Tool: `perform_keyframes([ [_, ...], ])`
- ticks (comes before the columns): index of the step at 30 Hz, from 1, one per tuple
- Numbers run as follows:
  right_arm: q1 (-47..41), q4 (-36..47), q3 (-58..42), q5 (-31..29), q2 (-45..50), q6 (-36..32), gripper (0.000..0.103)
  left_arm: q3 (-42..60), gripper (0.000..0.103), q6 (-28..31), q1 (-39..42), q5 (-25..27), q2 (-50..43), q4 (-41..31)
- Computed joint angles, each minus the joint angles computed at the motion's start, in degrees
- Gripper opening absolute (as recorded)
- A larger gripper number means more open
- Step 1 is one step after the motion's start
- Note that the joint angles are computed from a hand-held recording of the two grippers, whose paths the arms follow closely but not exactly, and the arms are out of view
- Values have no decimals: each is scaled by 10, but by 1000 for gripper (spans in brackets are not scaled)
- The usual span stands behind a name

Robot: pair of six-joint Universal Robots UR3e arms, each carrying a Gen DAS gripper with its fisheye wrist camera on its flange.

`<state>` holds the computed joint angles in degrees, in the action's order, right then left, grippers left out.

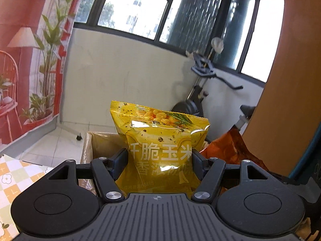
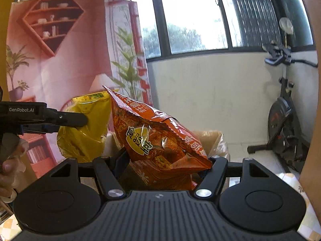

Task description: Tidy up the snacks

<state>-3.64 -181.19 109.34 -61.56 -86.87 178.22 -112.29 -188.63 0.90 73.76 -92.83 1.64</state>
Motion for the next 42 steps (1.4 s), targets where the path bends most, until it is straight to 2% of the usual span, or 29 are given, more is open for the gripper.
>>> perform_keyframes([
  [8,27,46,-79,-41,72,-8,70,63,70,19,9,2,-43,-73],
  [12,35,71,-100,-62,90,-10,73,83,74,27,6,15,-45,-111],
  [14,47,80,-111,-83,99,-12,75,80,77,31,4,19,-43,-106],
  [17,53,75,-108,-91,102,-18,82,83,80,33,-1,29,-42,-106],
  [21,56,73,-102,-97,95,-26,83,72,80,30,8,17,-28,-103],
  [30,41,55,-20,-73,13,-19,83,-42,79,41,45,-23,90,-79],
  [42,57,53,123,-60,-124,-17,83,-223,79,103,115,-93,312,-141],
])
